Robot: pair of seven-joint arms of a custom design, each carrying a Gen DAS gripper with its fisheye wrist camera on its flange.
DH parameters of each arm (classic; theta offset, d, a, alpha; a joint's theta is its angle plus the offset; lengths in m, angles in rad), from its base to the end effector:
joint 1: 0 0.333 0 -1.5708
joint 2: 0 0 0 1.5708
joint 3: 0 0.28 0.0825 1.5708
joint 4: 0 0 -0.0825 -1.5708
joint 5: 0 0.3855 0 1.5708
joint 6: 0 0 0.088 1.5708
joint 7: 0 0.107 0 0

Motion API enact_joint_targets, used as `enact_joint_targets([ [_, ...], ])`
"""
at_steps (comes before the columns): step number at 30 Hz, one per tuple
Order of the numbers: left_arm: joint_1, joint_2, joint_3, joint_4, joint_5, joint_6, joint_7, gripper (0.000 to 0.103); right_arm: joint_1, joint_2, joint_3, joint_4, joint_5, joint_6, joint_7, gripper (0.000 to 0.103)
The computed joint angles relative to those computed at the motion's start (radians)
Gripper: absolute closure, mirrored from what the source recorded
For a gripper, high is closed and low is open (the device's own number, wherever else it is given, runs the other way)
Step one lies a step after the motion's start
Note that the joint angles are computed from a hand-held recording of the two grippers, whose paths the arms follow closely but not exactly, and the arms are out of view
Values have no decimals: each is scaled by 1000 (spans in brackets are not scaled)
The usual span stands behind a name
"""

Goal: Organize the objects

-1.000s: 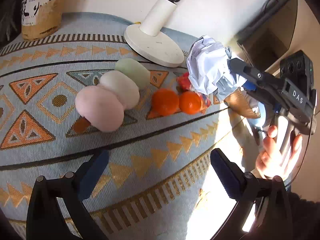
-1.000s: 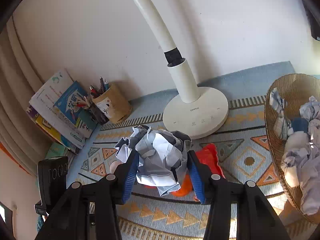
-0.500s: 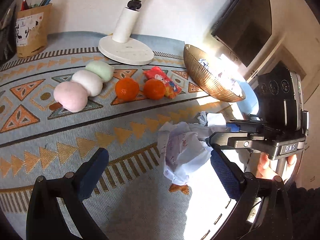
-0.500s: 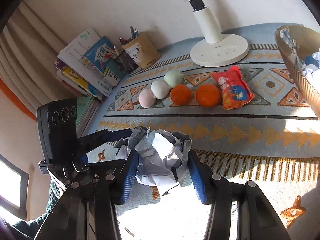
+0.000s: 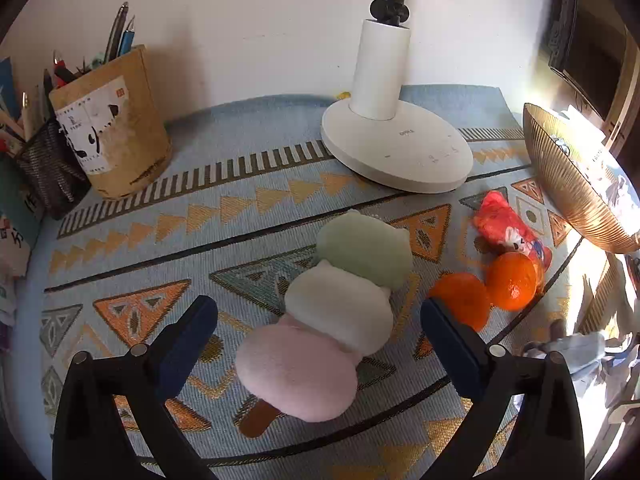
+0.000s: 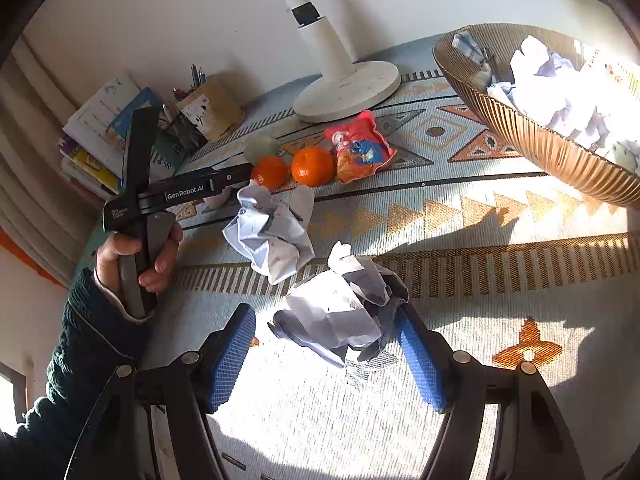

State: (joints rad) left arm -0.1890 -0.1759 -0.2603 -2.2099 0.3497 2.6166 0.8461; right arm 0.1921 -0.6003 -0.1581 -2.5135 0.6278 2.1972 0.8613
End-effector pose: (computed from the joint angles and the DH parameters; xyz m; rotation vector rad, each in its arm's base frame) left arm 0.4871 -0.2484 0.4789 -1.8892 1.8640 -0.6776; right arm 0.4171 0.0327 0.4860 -2.0771 1.3035 0.0724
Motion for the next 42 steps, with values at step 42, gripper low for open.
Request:
enact_joint_targets([
  [42,-14,198,-247,454,246,-2,-296,44,-28,-37,-166,150,29,443,131,55],
])
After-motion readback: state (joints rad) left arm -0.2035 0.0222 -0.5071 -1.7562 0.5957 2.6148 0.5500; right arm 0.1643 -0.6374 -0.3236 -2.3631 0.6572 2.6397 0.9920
